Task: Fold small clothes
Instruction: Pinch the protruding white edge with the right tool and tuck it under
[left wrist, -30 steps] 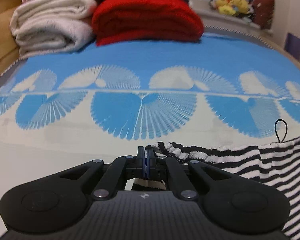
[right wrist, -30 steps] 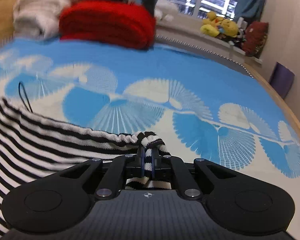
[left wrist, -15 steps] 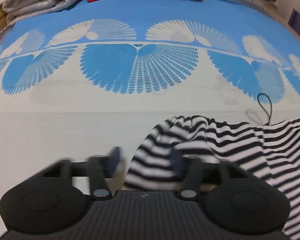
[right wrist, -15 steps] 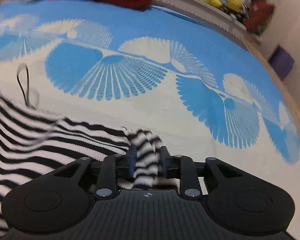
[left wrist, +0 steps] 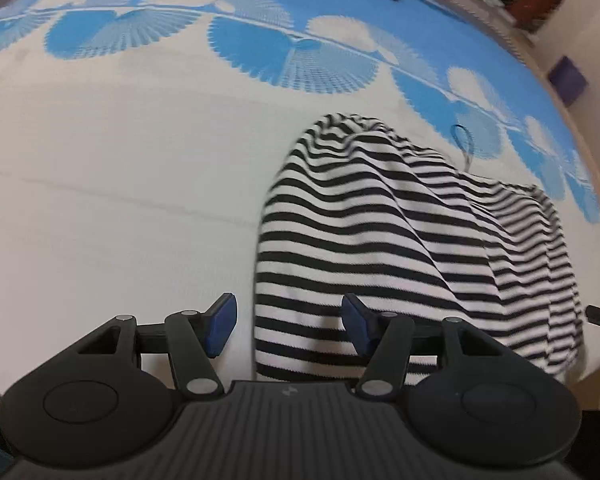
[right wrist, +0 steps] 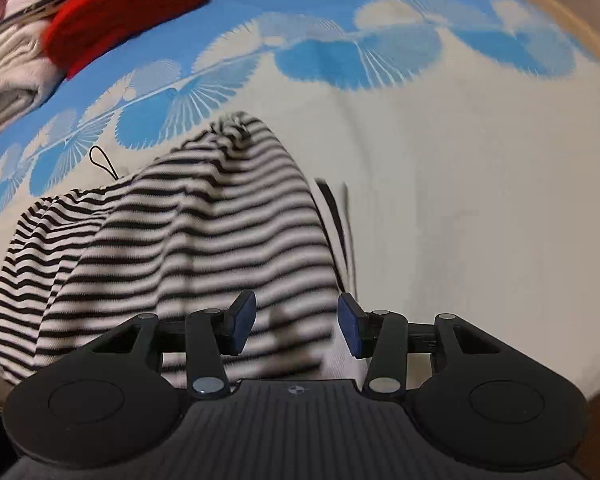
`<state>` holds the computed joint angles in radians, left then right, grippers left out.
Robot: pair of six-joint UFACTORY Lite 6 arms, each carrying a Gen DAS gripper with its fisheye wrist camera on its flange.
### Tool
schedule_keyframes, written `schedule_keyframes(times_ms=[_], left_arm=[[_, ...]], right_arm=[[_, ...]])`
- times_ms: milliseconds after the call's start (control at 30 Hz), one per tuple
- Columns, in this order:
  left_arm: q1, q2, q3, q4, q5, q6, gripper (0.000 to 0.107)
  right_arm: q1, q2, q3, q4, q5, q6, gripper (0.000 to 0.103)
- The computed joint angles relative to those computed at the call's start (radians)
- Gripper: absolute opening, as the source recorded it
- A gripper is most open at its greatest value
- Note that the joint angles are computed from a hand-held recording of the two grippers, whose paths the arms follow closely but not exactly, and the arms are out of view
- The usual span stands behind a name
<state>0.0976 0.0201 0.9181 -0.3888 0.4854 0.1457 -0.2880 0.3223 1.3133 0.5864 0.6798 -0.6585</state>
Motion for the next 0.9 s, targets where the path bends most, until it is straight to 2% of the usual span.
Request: schedule_keyframes(times_ms=[100, 167, 267, 367, 400, 467, 500, 533, 567, 600, 633, 700, 767, 800, 833, 900], left_arm=[[0.050, 0.112, 0.031, -0.048, 0.091, 0.060, 0.062], [0.076, 0.158, 0.040, -0.052, 0.111, 0.062, 0.058], [0.131, 0.177, 0.041, -0.186, 0.156, 0.191, 0.049], [0.128, 0.180, 0.039, -0.211, 0.175, 0.232, 0.047], [0.124, 0.183, 0.040, -0.214, 0.181, 0.239, 0.043], [0.109, 0.182, 0.036, -0.222, 0.191, 0.258, 0.035], [0.103, 0.179, 0.033, -0.218, 0.189, 0.264, 0.024], [0.094, 0.167, 0.025, -0.202, 0.179, 0.259, 0.006], [0.086, 0.179, 0.033, -0.204, 0.165, 0.264, 0.003], [0.087, 0.169, 0.031, -0.217, 0.154, 0.277, 0.003], [0.097, 0.123, 0.003, -0.257, 0.133, 0.319, 0.002], [0.155, 0.019, -0.050, -0.414, 0.127, 0.464, 0.002], [0.200, -0.052, -0.090, -0.437, 0.119, 0.505, 0.002], [0.198, -0.045, -0.105, -0.386, 0.090, 0.470, 0.002], [0.188, -0.020, -0.087, -0.305, 0.104, 0.394, 0.002], [0.139, 0.028, -0.072, -0.170, 0.103, 0.290, 0.003]], right_arm=[[-0.005, 0.004, -0.038, -0.075, -0.003, 0.057, 0.047], [0.001, 0.034, -0.038, -0.126, 0.029, 0.093, 0.047], [0.018, 0.044, -0.056, -0.154, 0.027, 0.108, 0.047], [0.027, 0.030, -0.077, -0.159, 0.015, 0.126, 0.047], [0.025, 0.030, -0.075, -0.154, 0.018, 0.123, 0.047], [0.023, 0.025, -0.080, -0.142, 0.023, 0.107, 0.040], [0.014, 0.028, -0.076, -0.128, 0.030, 0.084, 0.032], [0.010, 0.028, -0.068, -0.122, 0.044, 0.078, 0.027], [-0.003, 0.020, -0.073, -0.109, 0.050, 0.054, 0.022], [-0.021, 0.010, -0.077, -0.088, 0.057, 0.018, 0.015], [-0.044, -0.009, -0.095, -0.026, 0.045, -0.055, 0.011], [-0.102, -0.097, -0.143, 0.180, 0.010, -0.216, 0.010], [-0.172, -0.179, -0.122, 0.282, 0.075, -0.251, 0.009], [-0.180, -0.187, -0.133, 0.270, 0.054, -0.270, 0.009], [-0.163, -0.180, -0.162, 0.217, -0.002, -0.247, 0.009], [-0.144, -0.082, -0.119, 0.018, 0.012, -0.078, 0.008]])
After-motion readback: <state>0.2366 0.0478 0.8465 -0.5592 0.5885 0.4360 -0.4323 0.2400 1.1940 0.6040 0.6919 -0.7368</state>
